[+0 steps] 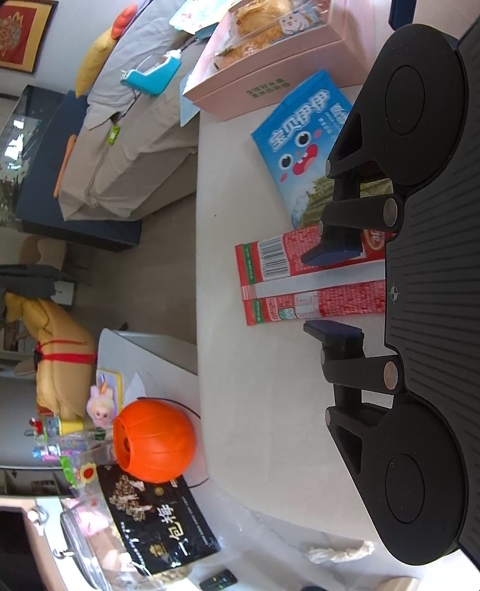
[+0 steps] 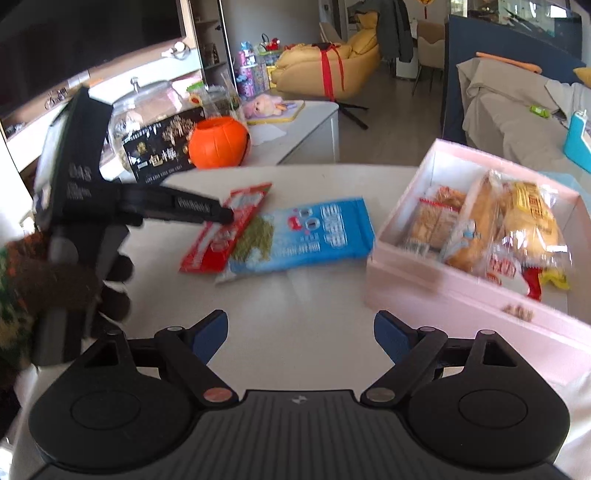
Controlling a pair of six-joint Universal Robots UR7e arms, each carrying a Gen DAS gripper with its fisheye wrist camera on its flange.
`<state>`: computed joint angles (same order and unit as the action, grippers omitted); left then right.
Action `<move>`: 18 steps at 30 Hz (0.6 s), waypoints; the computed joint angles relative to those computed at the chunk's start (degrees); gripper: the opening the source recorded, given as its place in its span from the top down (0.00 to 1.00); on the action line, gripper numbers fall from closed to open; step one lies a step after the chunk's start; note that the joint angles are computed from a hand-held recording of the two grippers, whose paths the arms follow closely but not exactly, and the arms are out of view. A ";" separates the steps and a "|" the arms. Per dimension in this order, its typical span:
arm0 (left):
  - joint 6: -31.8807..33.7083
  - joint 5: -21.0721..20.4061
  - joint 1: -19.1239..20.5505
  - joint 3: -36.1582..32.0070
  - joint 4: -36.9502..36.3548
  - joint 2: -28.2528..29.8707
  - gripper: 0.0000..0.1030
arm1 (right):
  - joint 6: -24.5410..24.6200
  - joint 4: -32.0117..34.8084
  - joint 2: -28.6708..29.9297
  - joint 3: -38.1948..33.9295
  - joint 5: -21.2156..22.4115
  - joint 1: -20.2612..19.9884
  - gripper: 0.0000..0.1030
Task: Organize snacks
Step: 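Grasp the red sausage-stick packet with the right tool and lift it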
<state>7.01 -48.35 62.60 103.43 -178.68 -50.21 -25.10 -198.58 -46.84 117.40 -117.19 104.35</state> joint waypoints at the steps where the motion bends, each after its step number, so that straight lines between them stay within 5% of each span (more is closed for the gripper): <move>1: 0.16 -0.94 0.12 0.85 -0.15 -0.65 0.66 | -0.02 -0.27 0.05 0.43 0.02 -0.21 0.15; 7: -6.07 -12.47 2.90 9.07 -2.24 -9.07 0.68 | -0.11 -2.65 0.21 1.48 1.33 -0.47 0.15; 13: -5.94 -4.80 1.18 18.00 -15.69 -13.73 0.68 | -0.79 -0.69 7.28 -8.81 2.62 1.84 0.15; 16: -5.69 -4.57 1.37 19.90 -15.89 -15.94 0.68 | -3.35 -0.53 15.51 -19.32 -1.94 3.43 0.15; 18: -5.86 -4.34 1.56 20.61 -15.98 -16.98 0.68 | -0.54 4.62 19.32 -26.09 -4.01 3.54 0.16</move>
